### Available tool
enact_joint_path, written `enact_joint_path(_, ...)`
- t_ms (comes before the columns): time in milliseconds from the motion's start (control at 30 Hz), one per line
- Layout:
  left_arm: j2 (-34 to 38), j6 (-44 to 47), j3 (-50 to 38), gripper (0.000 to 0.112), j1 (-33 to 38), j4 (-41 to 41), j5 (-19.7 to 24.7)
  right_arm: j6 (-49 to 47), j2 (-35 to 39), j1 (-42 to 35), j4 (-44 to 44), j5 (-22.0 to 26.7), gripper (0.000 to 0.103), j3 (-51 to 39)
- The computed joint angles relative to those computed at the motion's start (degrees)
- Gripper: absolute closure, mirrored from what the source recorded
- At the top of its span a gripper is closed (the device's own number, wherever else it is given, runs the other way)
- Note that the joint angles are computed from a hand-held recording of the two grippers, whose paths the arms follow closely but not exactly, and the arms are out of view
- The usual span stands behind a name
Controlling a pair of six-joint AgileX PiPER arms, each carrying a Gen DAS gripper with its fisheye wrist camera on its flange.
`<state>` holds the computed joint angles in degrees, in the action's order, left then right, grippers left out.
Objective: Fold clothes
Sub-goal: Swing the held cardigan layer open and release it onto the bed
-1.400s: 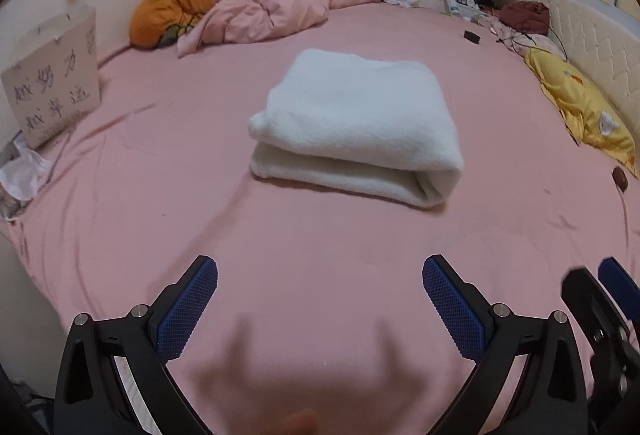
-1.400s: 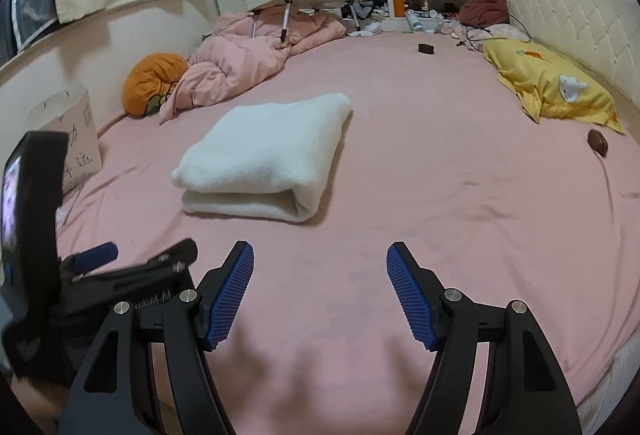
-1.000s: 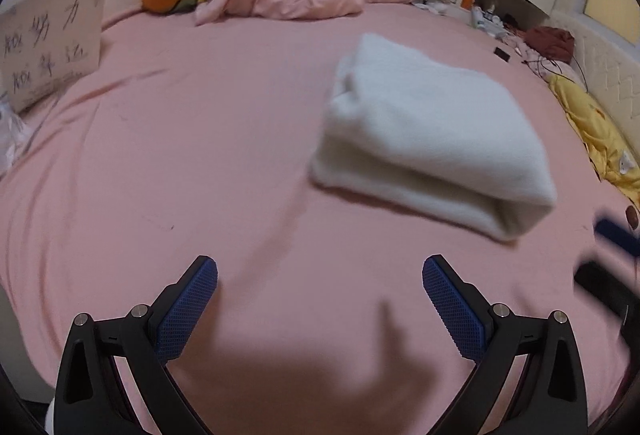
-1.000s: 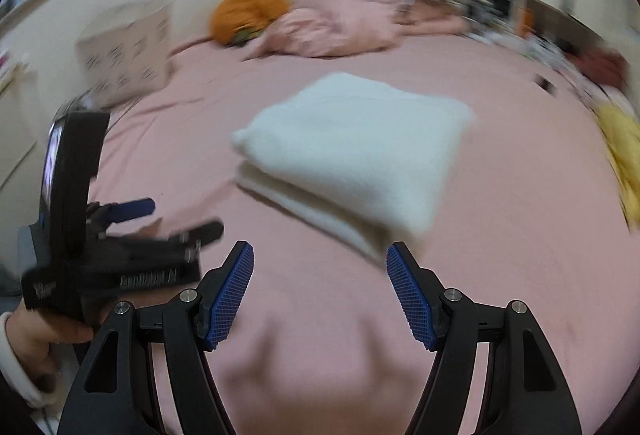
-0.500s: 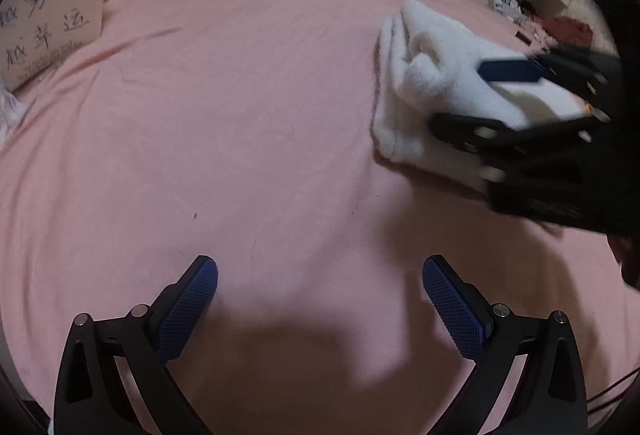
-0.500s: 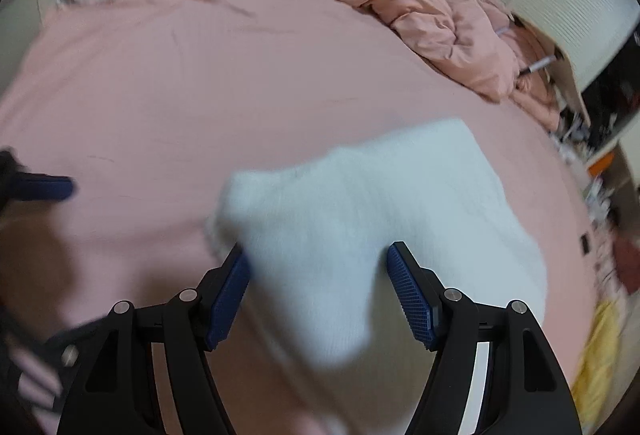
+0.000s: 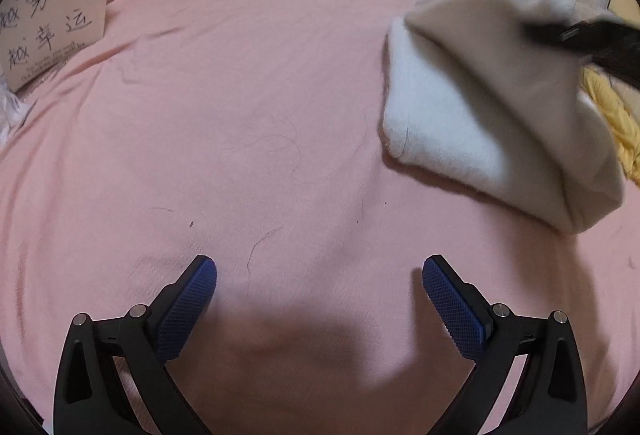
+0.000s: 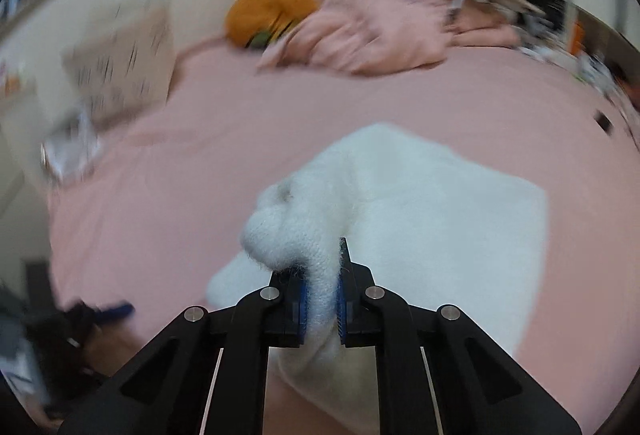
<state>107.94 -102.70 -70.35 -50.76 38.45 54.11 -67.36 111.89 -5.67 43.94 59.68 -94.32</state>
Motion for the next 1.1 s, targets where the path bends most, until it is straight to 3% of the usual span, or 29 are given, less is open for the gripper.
enact_joint_path(133,-0.4,-1.4,1.2,0.010,0.5,1.0,-0.7,5.7,-0.6,-11.4,5.2,4.0,0.092,-3.8)
enact_joint_path(233,-2.6,-7.3,4.7,0.010,0.9,3.6,-3.9,9.5,-0.2,-21.5,6.5,3.5,0.092,-5.5)
enact_joint_path(333,-3.9,-11.2,6.7,0.010,0.9,5.6,-5.6,13.5,3.5,-29.6,6.5,2.3,0.092,-8.4)
enact_joint_path(433,-2.4,-9.6,4.7,0.010,0.5,4.8,-3.7,19.0,10.1,-36.6,4.7,2.1,0.090,-11.3)
enact_joint_path(533,-0.3,-6.2,2.1,0.010,0.3,3.3,-1.3,23.5,15.6,-38.2,-0.6,0.0,0.085,-11.8)
enact_joint_path(600,0.8,-3.8,0.6,0.010,0.3,2.4,0.3,22.9,18.5,-40.1,2.9,0.9,0.082,-12.2)
enact_joint_path(667,1.6,-2.8,-0.6,0.010,0.1,1.9,1.5,24.3,21.0,-40.9,5.1,2.8,0.079,-15.7)
enact_joint_path(800,1.6,-3.8,-0.4,0.010,-0.1,2.3,1.5,38.9,26.2,-41.7,1.4,9.8,0.074,-28.9)
enact_joint_path(867,1.4,-4.3,0.0,0.010,-0.1,2.5,1.3,41.3,24.6,-44.1,-1.8,8.0,0.071,-27.2)
enact_joint_path(933,0.7,-5.3,0.6,0.010,-0.2,3.0,1.2,46.1,21.2,-44.4,-7.1,1.4,0.068,-24.5)
enact_joint_path(1000,-0.3,-7.2,0.7,0.010,-0.5,4.0,1.5,44.2,19.2,-43.5,-6.1,-0.7,0.068,-24.3)
enact_joint_path(1100,-1.3,-8.8,-2.9,0.010,-1.7,9.1,2.9,32.8,18.9,-39.3,-1.1,4.7,0.068,-27.0)
